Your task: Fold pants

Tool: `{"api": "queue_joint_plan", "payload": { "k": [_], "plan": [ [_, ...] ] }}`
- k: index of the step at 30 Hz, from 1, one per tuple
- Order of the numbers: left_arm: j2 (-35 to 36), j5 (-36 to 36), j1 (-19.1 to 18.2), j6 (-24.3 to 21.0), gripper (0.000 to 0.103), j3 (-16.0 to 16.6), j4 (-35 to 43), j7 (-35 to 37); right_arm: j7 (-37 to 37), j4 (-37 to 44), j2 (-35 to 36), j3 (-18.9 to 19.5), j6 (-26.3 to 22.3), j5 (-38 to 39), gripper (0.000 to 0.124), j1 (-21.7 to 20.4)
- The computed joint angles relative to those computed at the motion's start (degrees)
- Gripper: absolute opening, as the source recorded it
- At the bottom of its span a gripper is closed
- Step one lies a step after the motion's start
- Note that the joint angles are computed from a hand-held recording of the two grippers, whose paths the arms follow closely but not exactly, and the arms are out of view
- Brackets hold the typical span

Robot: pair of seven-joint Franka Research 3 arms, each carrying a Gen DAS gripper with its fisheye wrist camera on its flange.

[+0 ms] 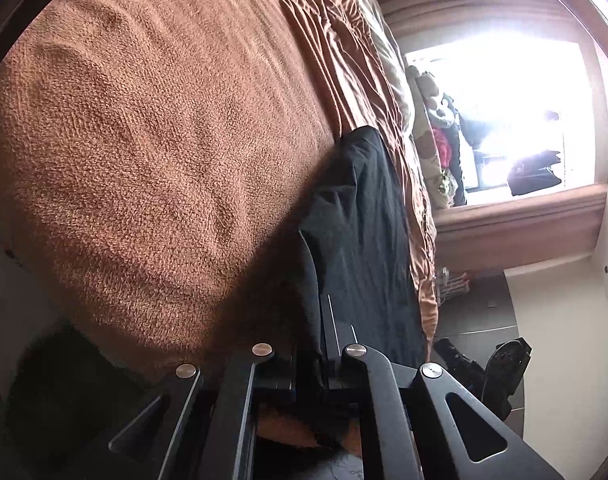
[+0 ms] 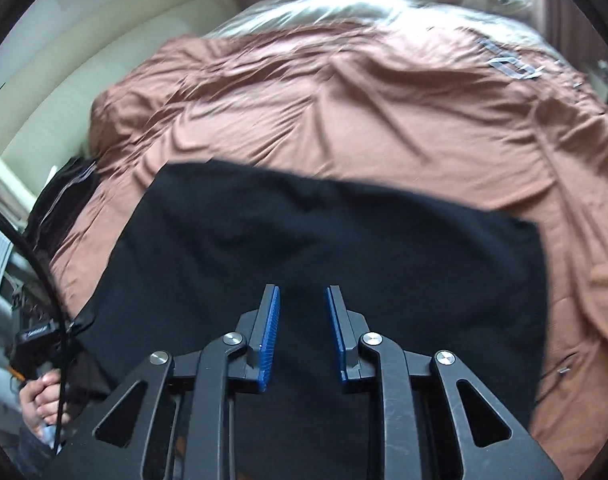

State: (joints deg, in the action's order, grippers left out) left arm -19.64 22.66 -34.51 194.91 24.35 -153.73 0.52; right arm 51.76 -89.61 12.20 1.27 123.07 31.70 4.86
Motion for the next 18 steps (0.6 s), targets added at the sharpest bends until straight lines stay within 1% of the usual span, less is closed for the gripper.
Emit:
{"api": "queue_joint_plan", "payload": {
  "k": [3,5,10,12,13,14,16,18],
  "plan": [
    [0.03,-0.58,1.55,0.24,0.007,-1.86,-0.35,-0.21,1.43,1.01,0.78,0.31,-5.15,-0.30,0.020,0.15],
    [0.17,-0.62,2.15,0.55,0.007,-2.54,-0.55,-0.60,0.98,1.39,1.02,0.50,-6.57,-0.63,0.020,0.38],
    [0.54,0.37,2.57,0.98,0.007,-2.90,-0.51,-1.89,0.67,5.97,4.89,0.77,-12.20,-2.31,0.020,0.79],
    [0.53,0.99,2.74,0.84,0.007,-2.95,-0.39,-2.47,1.63,9.01,7.65,0.87,-13.86,-3.91,0.015,1.35],
    [0.54,1.26,2.73,0.84,0.007,-2.86,-0.36,-2.69,2.06,9.71,8.36,0.89,-14.24,-4.42,0.015,1.46],
    [0.49,1.41,2.94,0.90,0.007,-3.03,-0.45,-2.86,4.91,10.17,9.04,0.56,-12.80,-5.77,0.014,2.37],
    [0.57,1.66,3.14,1.02,0.007,-3.20,-0.47,-3.35,6.38,11.94,10.86,0.52,-11.71,-7.53,0.010,2.89],
    [0.69,1.92,3.38,1.00,0.007,-3.46,-0.36,-3.82,7.83,13.93,12.31,0.82,-11.97,-7.31,0.009,2.62]
  ]
}}
